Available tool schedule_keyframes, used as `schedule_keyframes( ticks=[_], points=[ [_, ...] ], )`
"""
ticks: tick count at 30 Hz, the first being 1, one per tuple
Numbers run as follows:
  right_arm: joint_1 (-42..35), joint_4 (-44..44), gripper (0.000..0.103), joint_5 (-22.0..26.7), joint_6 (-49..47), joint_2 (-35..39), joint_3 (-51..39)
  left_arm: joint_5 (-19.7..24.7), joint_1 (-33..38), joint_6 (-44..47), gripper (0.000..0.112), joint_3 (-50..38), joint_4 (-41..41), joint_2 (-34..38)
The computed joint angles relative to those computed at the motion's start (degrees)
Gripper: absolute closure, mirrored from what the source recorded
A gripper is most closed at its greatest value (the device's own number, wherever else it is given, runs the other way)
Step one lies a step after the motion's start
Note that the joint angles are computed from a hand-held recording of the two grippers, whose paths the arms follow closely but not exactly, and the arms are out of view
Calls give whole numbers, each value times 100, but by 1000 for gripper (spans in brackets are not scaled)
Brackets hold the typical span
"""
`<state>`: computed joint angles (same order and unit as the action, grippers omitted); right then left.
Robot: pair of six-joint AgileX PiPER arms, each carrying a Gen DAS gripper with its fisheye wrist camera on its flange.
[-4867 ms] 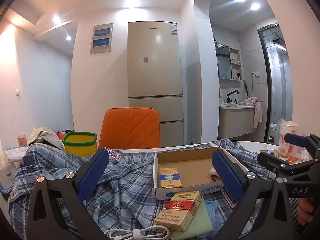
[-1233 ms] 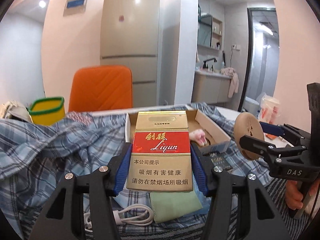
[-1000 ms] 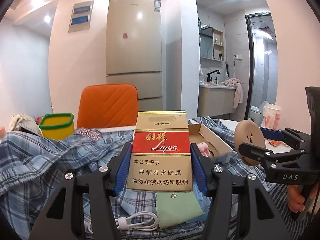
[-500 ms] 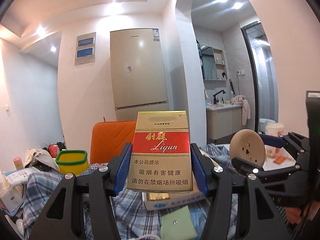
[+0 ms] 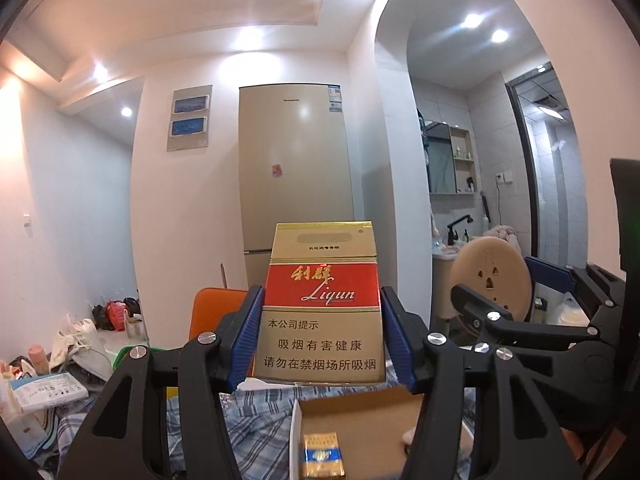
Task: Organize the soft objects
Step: 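Release the disc into the box with the right tool while the left tool carries the Liqun pack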
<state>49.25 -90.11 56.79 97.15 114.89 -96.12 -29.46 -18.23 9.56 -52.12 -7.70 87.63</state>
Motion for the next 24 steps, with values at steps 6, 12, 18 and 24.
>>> schedule_keyframes(
  ticks=[6, 12, 18, 24],
  points=[
    [-248, 145, 20, -309, 126, 105, 32, -97, 78, -50, 57, -165, 50, 417],
    [-426, 347, 20, -446, 66, 469, -93, -6, -50, 632, 57, -441, -440, 1019],
    [-730, 1219, 25, -978, -833, 968, -596, 683, -16, 1077, 57, -975, -872, 1554],
    [-1157, 2769, 25, -1512, -2035, 1452, -1116, 1889, 102, 1897, 57, -1733, -1724, 2071]
  ],
)
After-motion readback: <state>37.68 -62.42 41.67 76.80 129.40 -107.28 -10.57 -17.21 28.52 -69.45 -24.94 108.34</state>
